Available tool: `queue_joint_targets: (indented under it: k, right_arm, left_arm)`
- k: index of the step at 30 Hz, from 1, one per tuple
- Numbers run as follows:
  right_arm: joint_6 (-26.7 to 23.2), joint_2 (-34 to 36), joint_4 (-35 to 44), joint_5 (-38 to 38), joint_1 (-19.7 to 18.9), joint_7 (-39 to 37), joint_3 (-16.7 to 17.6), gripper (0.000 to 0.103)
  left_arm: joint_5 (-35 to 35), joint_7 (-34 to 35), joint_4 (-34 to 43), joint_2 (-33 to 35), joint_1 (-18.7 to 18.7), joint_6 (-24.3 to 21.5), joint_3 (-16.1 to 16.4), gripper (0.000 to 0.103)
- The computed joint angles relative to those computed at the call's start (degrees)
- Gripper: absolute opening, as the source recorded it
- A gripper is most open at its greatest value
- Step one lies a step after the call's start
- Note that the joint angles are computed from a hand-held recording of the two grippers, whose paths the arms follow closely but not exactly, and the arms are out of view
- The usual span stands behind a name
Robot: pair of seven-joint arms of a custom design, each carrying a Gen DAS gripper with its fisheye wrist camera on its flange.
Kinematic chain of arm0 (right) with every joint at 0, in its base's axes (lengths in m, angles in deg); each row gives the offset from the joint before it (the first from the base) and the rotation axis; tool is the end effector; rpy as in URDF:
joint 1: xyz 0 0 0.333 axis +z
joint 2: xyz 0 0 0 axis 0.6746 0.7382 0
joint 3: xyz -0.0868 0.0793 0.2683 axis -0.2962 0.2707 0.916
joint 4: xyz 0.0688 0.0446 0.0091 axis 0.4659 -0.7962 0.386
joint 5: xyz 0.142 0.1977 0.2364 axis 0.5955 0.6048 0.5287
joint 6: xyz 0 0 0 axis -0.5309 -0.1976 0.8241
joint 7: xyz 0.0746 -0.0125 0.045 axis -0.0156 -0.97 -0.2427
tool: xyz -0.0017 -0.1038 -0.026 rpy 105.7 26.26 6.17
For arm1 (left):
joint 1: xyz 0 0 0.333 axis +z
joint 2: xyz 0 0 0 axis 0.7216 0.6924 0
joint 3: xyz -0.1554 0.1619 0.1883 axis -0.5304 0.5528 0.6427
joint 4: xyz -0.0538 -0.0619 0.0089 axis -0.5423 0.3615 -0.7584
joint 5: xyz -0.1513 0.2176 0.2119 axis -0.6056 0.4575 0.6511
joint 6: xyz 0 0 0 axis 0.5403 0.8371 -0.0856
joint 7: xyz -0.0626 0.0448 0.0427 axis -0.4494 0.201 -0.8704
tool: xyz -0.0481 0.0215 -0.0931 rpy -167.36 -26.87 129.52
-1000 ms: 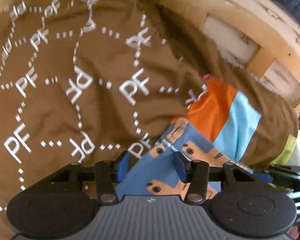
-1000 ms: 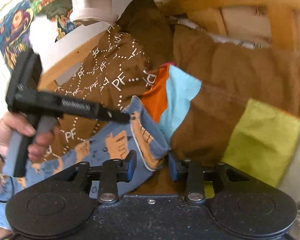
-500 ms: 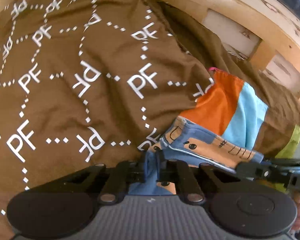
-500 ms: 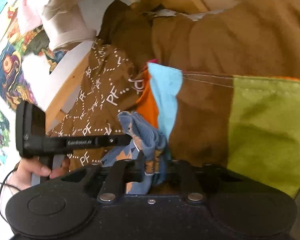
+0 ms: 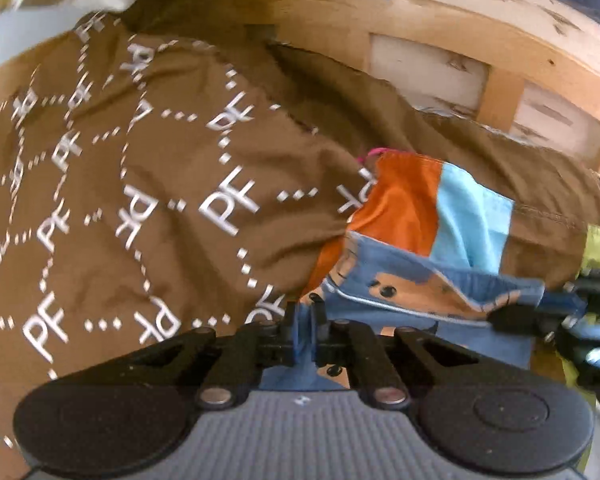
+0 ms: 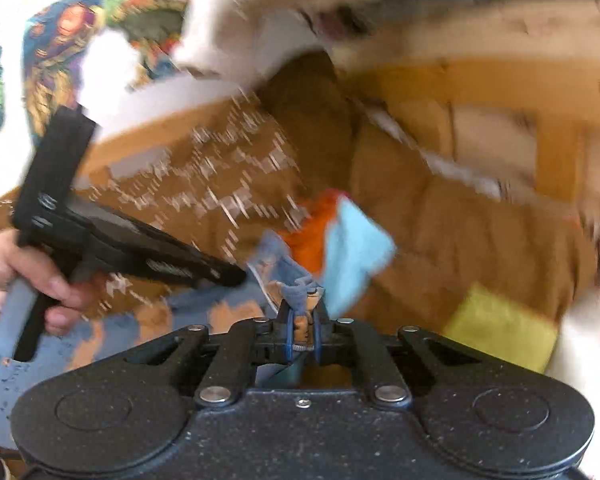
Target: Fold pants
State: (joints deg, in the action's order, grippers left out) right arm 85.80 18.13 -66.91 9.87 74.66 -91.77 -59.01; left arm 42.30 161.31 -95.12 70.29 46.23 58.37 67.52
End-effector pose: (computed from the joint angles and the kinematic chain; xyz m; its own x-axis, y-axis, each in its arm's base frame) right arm 0.3437 0.3396 0.4368 -0.3936 -0.9022 -0.1765 -0.4872 0.3675 -0.7922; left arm 0.5965 -0.1437 0.3995 -0.9332 -0.3590 0.0161 -0.2838 0.7087 -0.6459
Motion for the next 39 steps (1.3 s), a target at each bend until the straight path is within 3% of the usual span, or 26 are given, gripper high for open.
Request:
queue_joint_targets:
  k: [2, 3, 4, 5, 6, 8, 9, 10, 12, 15, 18, 21, 23, 24, 26, 27, 29, 30, 31, 34, 37, 39]
  right_arm:
    - [-0.5, 0.6, -0.3, 1.4, 0.2, -1.2, 0.0, 0.017]
    - [-1.2, 0.7, -0.1, 1.9, 0.5, -2.0, 0.2, 0.019]
    - [-2.9, 1.0, 0.6, 2.0, 0.8, -2.8, 0.6, 0.027]
    - [-5.8, 1.9, 2.2, 2.4, 1.4, -4.6, 1.1, 0.031]
    - [-9.3, 2.6, 3.4, 2.2, 2.3, -6.3, 1.7, 0.035]
    - [-18.0, 5.1, 6.7, 0.5, 4.4, -10.0, 2.9, 0.044]
    - [-21.3, 6.5, 8.3, -0.9, 5.6, -12.8, 3.0, 0.051]
    - [-21.4, 7.0, 8.8, -2.2, 6.2, -15.2, 2.5, 0.052]
    - [-14.0, 6.6, 8.2, -4.2, 5.6, -19.3, 0.5, 0.052]
    - [3.9, 7.4, 7.9, -8.0, 2.4, -22.9, -2.9, 0.055]
    - [16.8, 12.4, 11.8, -4.9, -0.6, -29.5, -5.4, 0.058]
    - [16.6, 16.4, 15.1, 2.1, -0.7, -38.8, -6.5, 0.058]
    - [13.6, 15.9, 14.8, 0.9, 0.4, -39.1, -7.7, 0.058]
    - [12.0, 15.2, 14.3, 0.7, 1.2, -39.1, -8.7, 0.054]
    - [14.7, 13.4, 12.2, 0.9, -0.6, -38.3, -8.6, 0.043]
    - [13.8, 13.0, 12.0, 1.4, -0.6, -38.9, -8.4, 0.040]
    - [8.7, 13.6, 14.1, 2.8, 0.5, -40.1, -7.3, 0.049]
    - [5.6, 14.1, 15.5, 2.1, 1.7, -39.0, -6.7, 0.065]
    - [5.5, 14.0, 15.7, 0.5, 2.5, -37.5, -6.4, 0.079]
    - [11.6, 15.6, 17.5, -2.9, 3.3, -36.2, -5.9, 0.081]
    - [17.4, 19.8, 21.5, -2.2, 4.2, -38.6, -6.2, 0.082]
    - [20.6, 22.6, 23.8, -0.9, 4.9, -39.9, -7.1, 0.083]
  left_arm:
    - [-3.3, 1.8, -1.8, -1.2, 1.2, 1.2, -0.4, 0.015]
    - [-6.0, 4.2, -3.8, -2.5, 2.0, 2.7, -0.6, 0.024]
    - [-9.4, 7.1, -5.7, -3.9, 2.7, 5.2, -0.8, 0.038]
    - [-14.3, 11.2, -8.5, -5.9, 3.4, 8.6, -1.0, 0.074]
    - [-19.5, 15.3, -10.2, -7.6, 4.4, 10.4, -0.8, 0.089]
    - [-31.4, 25.3, -14.6, -11.5, 6.6, 10.3, 0.4, 0.090]
    - [-32.4, 27.0, -16.4, -13.1, 7.2, 9.2, 1.8, 0.090]
    - [-33.5, 28.1, -18.3, -14.5, 7.5, 9.1, 3.3, 0.090]
    - [-32.6, 27.0, -21.2, -16.1, 7.5, 10.1, 6.1, 0.087]
    - [-25.9, 20.4, -22.1, -16.0, 8.4, 10.7, 9.9, 0.085]
    - [-19.5, 15.9, -21.1, -14.1, 11.1, 12.9, 12.9, 0.086]
    - [-12.7, 7.2, -17.3, -10.2, 14.5, 14.0, 15.0, 0.093]
    - [-10.1, 5.1, -13.9, -8.3, 17.9, 11.2, 15.8, 0.086]
    - [-8.8, 5.9, -13.5, -8.5, 19.0, 11.5, 15.8, 0.085]
    - [-5.5, 6.9, -12.9, -9.0, 21.0, 11.1, 15.7, 0.084]
    - [-3.6, 5.6, -12.8, -9.6, 21.6, 10.5, 15.9, 0.085]
    - [-3.6, 3.7, -12.7, -11.0, 22.3, 10.0, 15.5, 0.088]
    - [-5.6, 3.9, -11.8, -11.1, 22.8, 8.5, 14.9, 0.089]
    - [-7.5, 4.0, -10.6, -10.7, 22.9, 7.0, 14.4, 0.089]
    - [-9.3, 2.6, -5.9, -7.2, 21.3, 7.5, 12.5, 0.089]
    - [-3.8, -3.1, 0.9, -0.7, 18.2, 12.0, 11.4, 0.085]
    - [3.0, -9.2, 6.2, 3.6, 16.4, 10.8, 12.6, 0.057]
